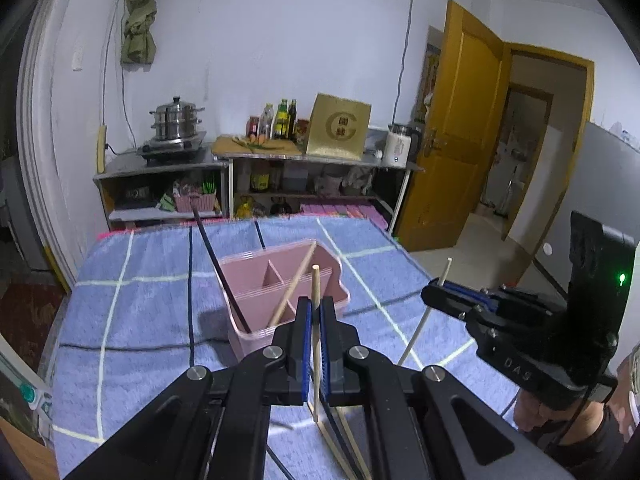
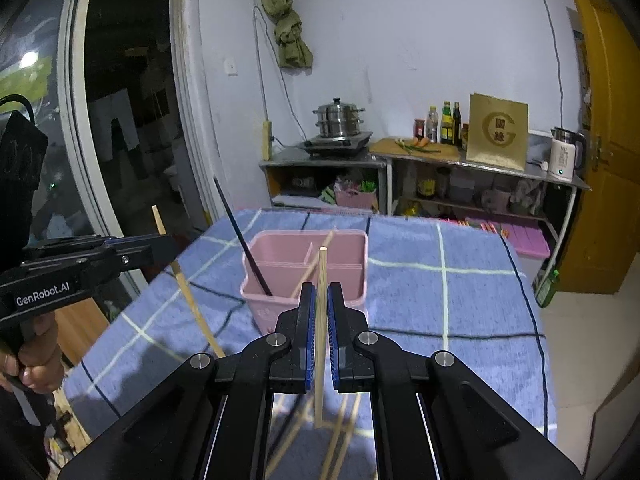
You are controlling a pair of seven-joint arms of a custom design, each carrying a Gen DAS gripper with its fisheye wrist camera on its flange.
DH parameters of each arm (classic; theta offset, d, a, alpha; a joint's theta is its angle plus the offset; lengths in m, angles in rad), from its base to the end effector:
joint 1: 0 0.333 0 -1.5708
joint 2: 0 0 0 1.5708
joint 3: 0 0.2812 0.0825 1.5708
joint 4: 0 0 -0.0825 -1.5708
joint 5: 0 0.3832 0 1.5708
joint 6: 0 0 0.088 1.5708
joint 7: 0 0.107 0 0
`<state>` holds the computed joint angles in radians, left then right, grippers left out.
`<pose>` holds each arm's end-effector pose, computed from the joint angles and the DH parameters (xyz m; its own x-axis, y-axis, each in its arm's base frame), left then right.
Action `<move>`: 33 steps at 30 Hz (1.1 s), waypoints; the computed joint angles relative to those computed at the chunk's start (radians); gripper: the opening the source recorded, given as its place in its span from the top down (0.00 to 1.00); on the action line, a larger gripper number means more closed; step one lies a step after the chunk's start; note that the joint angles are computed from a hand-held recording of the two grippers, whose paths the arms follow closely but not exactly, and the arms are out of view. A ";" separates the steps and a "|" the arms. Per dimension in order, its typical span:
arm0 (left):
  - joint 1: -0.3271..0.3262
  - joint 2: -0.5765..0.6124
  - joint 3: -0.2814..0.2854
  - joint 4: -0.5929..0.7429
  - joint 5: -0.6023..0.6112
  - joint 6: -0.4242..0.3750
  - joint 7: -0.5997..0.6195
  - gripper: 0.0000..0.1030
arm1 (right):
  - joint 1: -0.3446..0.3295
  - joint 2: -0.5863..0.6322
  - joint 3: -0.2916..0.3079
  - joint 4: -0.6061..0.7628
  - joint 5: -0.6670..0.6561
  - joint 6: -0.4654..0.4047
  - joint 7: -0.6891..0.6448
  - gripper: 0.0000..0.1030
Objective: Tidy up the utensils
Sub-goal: 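Carry the wooden chopstick upright into the pink basket while the left tool carries its own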
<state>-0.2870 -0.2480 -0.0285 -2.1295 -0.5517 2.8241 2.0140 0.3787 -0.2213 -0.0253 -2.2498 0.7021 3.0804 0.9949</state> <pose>0.5183 -0.1429 0.5886 -0.3889 -0.9082 0.1545 -0.5576 0.0986 -0.8242 0.5130 0.1324 0.5359 0.3190 -0.9383 -0.1338 -0.4989 -0.0461 -0.8655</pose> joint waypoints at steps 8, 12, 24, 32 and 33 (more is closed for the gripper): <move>0.022 0.067 0.006 0.141 -0.059 0.015 0.032 0.96 | 0.047 0.086 -0.030 0.162 0.187 0.012 -0.136 0.94; 0.056 0.118 -0.016 0.210 -0.060 0.024 0.030 0.96 | 0.014 0.140 0.009 0.243 0.234 0.018 -0.162 0.94; 0.176 0.271 -0.102 0.346 -0.034 0.036 0.012 0.96 | -0.094 0.286 0.114 0.413 0.262 0.004 -0.163 0.94; 0.226 0.326 -0.153 0.353 -0.030 0.044 0.022 0.96 | -0.132 0.359 0.148 0.453 0.195 -0.025 -0.107 0.94; 0.231 0.329 -0.159 0.350 -0.035 0.042 0.025 0.96 | -0.135 0.364 0.149 0.455 0.184 -0.029 -0.097 0.94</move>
